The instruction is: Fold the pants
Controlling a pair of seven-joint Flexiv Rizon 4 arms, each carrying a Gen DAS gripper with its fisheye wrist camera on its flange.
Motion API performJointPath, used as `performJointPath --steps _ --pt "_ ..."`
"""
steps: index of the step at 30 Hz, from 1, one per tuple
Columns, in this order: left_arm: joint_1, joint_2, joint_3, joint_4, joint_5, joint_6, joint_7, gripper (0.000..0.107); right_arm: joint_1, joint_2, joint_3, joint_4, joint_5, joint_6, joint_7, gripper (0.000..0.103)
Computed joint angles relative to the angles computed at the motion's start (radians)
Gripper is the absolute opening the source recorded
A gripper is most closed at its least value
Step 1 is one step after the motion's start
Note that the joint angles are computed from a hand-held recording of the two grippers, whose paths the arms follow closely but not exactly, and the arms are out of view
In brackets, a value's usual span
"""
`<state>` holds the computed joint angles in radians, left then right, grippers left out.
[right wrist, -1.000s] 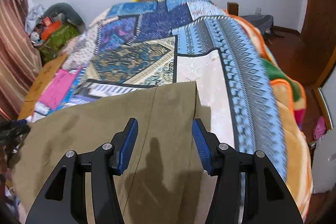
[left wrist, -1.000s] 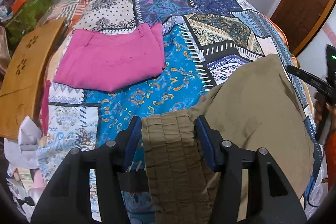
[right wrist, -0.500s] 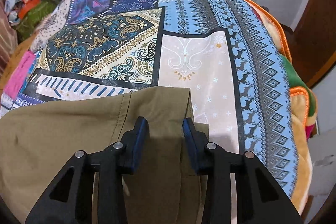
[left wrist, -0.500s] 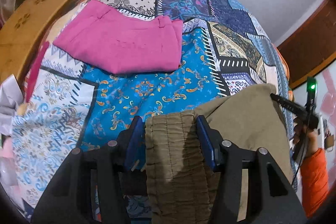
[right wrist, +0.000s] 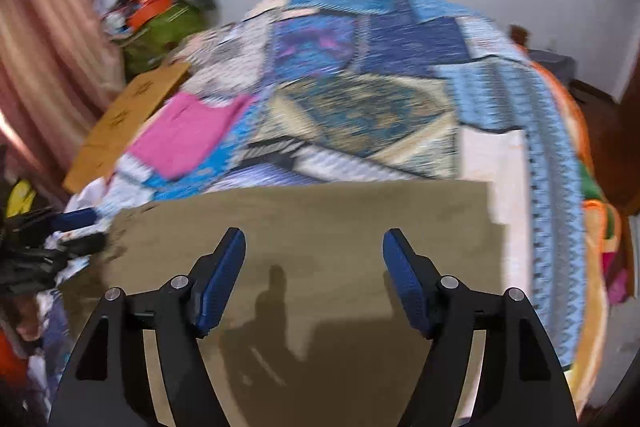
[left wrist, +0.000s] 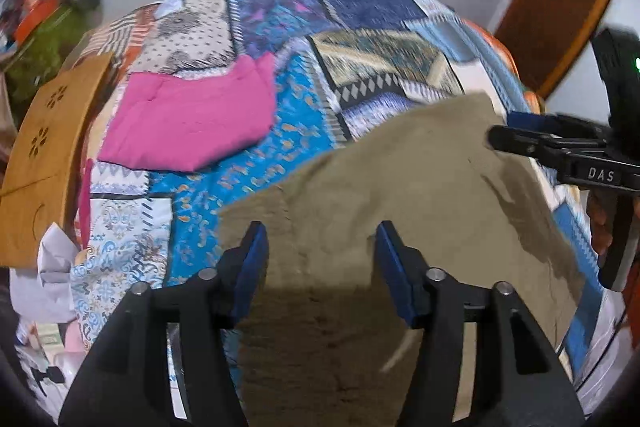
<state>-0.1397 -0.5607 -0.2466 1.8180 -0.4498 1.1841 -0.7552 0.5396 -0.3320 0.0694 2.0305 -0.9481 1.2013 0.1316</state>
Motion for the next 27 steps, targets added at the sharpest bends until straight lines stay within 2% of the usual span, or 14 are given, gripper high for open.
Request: performJointPath --steps 4,7,8,10,14,18,21,27 --pt "-0.045 -0.015 0.053 0.001 0.074 0.003 -0.038 0.064 0.004 -0.095 0.062 -0.091 0.162 -0.018 -0.165 0.068" --pt "-0.052 -0.007 0.059 0.044 0.125 0.1 -0.029 0.071 0.01 -0.142 0.119 -0.126 0.304 -0.061 -0.306 0.068" --pt "-0.037 0.001 0.043 0.065 0.127 0.124 -0.015 0.072 0.026 -0.138 0.108 -0.122 0.31 -0.068 -0.313 0.07" --pt "-0.006 0.013 0.012 0.093 0.116 0.14 0.004 0.073 0.08 -0.103 0.058 -0.074 0.272 -0.062 -0.267 0.074" --pt "0.048 0.043 -0.035 0.15 0.073 0.155 0.032 0.078 0.109 -0.045 0.049 -0.012 0.257 -0.083 -0.227 0.074" --pt "0.104 0.084 -0.093 0.227 0.016 0.206 0.08 0.079 0.119 0.004 0.064 0.056 0.229 -0.082 -0.146 0.075" --pt "0.134 0.117 -0.124 0.273 -0.028 0.212 0.106 0.079 0.121 0.038 0.078 0.104 0.197 -0.075 -0.07 0.075" --pt "0.142 0.171 -0.127 0.335 -0.096 0.221 0.16 0.08 0.131 0.098 0.123 0.162 0.138 -0.134 0.071 0.075"
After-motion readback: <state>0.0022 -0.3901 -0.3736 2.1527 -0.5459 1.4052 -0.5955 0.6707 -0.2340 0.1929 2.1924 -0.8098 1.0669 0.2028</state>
